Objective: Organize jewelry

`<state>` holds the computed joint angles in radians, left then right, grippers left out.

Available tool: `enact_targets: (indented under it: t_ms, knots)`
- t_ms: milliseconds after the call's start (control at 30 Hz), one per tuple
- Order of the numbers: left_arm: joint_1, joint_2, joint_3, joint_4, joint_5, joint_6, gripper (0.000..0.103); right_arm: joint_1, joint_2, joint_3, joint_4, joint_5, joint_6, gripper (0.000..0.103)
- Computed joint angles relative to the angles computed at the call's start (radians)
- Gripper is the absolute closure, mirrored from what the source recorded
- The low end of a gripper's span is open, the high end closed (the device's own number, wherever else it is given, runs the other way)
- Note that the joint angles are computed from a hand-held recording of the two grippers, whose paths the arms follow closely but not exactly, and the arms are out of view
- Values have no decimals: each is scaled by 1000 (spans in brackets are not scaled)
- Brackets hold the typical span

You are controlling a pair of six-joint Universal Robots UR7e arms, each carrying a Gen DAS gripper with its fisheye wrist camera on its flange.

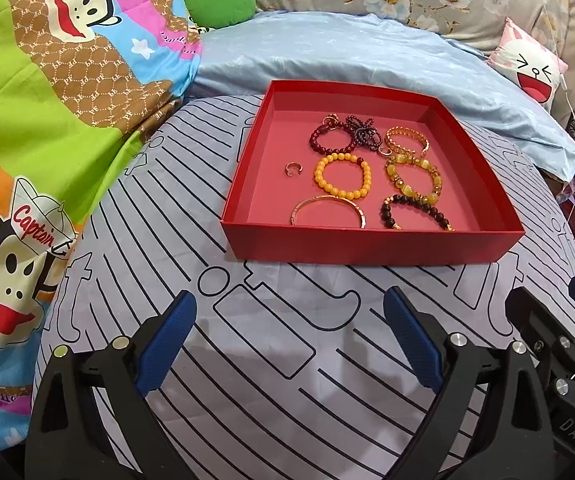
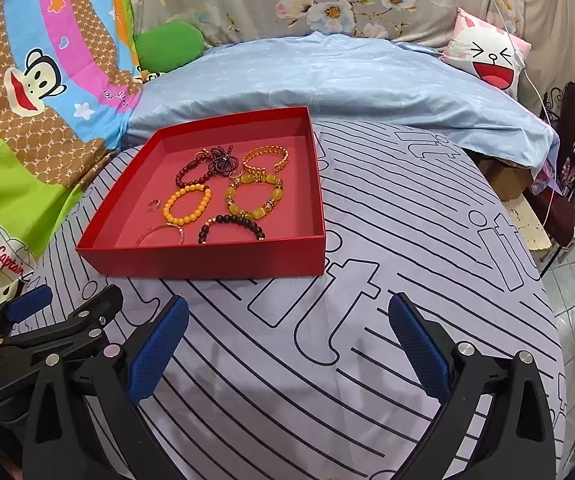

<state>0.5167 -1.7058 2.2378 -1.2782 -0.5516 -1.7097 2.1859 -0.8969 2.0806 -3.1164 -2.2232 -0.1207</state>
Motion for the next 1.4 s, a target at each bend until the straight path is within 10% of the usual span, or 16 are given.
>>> enact_targets:
  t_ms: [1400]
  knots:
    - [18, -11, 10, -14, -9, -16, 10, 2, 5, -3, 11, 2, 7, 6]
